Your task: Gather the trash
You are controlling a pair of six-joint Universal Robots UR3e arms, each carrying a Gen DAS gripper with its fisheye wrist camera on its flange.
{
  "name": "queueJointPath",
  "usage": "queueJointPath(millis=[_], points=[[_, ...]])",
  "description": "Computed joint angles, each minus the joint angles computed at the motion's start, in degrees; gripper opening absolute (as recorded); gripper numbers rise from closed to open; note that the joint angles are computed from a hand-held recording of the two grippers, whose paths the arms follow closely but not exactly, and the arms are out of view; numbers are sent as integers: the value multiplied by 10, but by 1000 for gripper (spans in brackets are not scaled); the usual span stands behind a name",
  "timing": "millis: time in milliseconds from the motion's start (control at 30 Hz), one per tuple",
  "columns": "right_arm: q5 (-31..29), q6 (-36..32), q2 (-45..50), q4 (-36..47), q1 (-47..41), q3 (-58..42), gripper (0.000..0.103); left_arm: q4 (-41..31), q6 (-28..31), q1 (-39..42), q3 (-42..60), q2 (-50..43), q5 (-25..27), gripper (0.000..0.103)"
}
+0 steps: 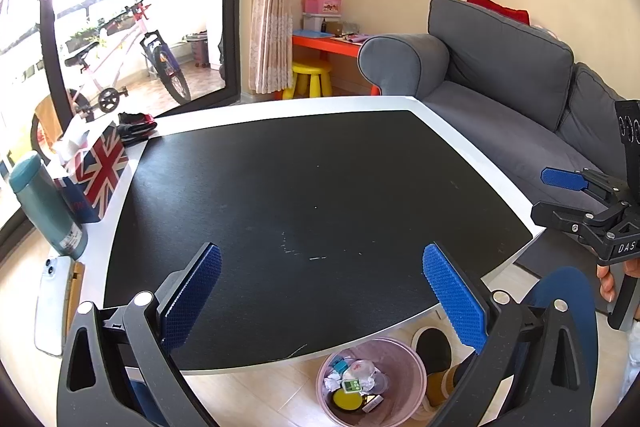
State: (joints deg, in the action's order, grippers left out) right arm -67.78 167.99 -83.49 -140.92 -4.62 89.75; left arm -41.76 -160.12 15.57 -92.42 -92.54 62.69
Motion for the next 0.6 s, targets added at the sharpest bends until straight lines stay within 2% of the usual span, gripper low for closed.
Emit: queueJointPath(millis=[600], points=[[-3,3,2,-6,1,4,100,-3,-1,-6,5,-5,-1,97]])
